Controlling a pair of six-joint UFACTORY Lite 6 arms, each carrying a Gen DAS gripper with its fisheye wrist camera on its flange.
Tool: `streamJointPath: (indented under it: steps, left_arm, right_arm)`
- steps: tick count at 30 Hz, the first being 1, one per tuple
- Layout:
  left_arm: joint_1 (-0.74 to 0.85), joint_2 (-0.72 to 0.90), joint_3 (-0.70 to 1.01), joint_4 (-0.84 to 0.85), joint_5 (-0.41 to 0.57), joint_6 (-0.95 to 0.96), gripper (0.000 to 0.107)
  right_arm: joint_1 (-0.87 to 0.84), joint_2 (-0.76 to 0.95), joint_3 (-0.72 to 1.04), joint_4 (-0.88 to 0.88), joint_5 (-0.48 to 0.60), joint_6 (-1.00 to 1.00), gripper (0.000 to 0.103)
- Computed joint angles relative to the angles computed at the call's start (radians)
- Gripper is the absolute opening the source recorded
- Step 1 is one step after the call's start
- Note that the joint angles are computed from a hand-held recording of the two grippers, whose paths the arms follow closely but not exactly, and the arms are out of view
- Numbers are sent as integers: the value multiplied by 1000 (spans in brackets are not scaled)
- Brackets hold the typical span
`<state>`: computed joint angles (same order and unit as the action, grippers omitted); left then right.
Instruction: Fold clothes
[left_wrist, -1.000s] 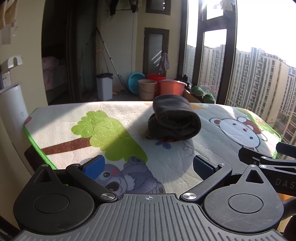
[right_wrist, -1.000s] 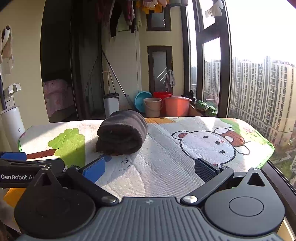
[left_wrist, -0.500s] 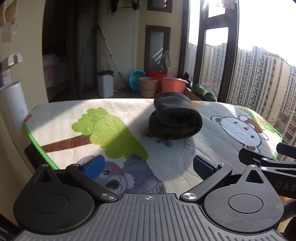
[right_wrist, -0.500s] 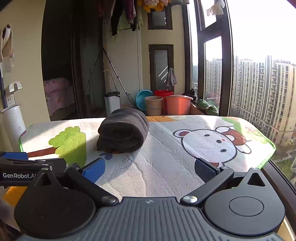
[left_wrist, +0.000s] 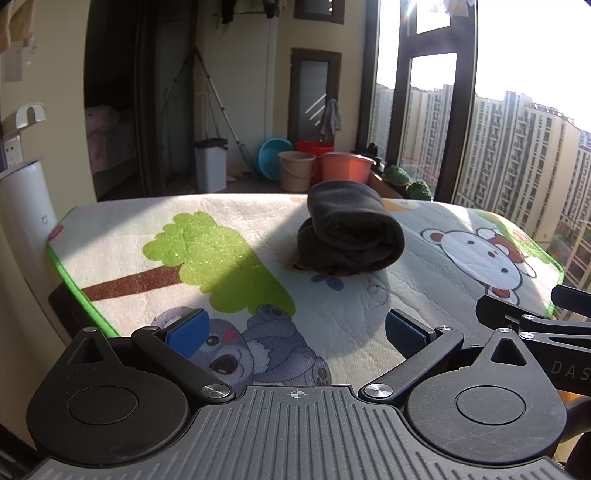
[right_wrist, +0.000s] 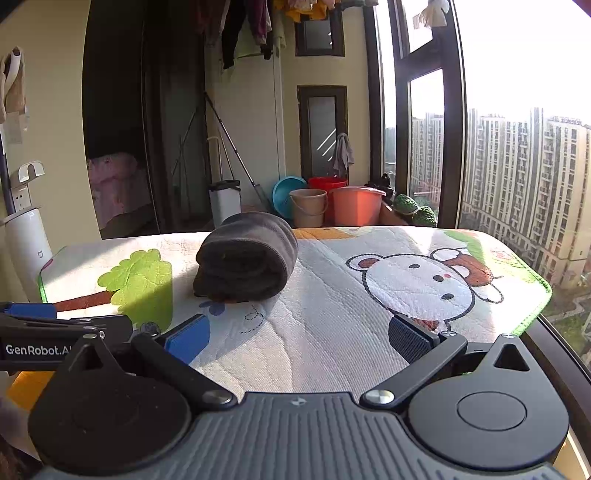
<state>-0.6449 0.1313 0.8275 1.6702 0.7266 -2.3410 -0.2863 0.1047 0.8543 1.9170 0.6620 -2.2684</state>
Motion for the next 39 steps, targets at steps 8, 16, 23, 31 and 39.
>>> streamJointPath:
  steps: [8,16,23,31,39]
  left_arm:
    - [2,8,3,-3,-6,-2,103]
    - [-21,20,2,17,34,-13,103]
    - [-35,11,-3,12,49,-32,103]
    - [-27,12,2,6,33,-7,103]
    - [-14,16,5,-7,12,2,103]
  right_arm:
    - [3,6,-1,-3,-4,-2,103]
    - [3,7,-1,-4,-4,-3,103]
    - [3,-2,-19,56,5,-61,103]
    - [6,-5,-27,98,2,-93,103]
    - [12,-7,-28,81,-9,-85,103]
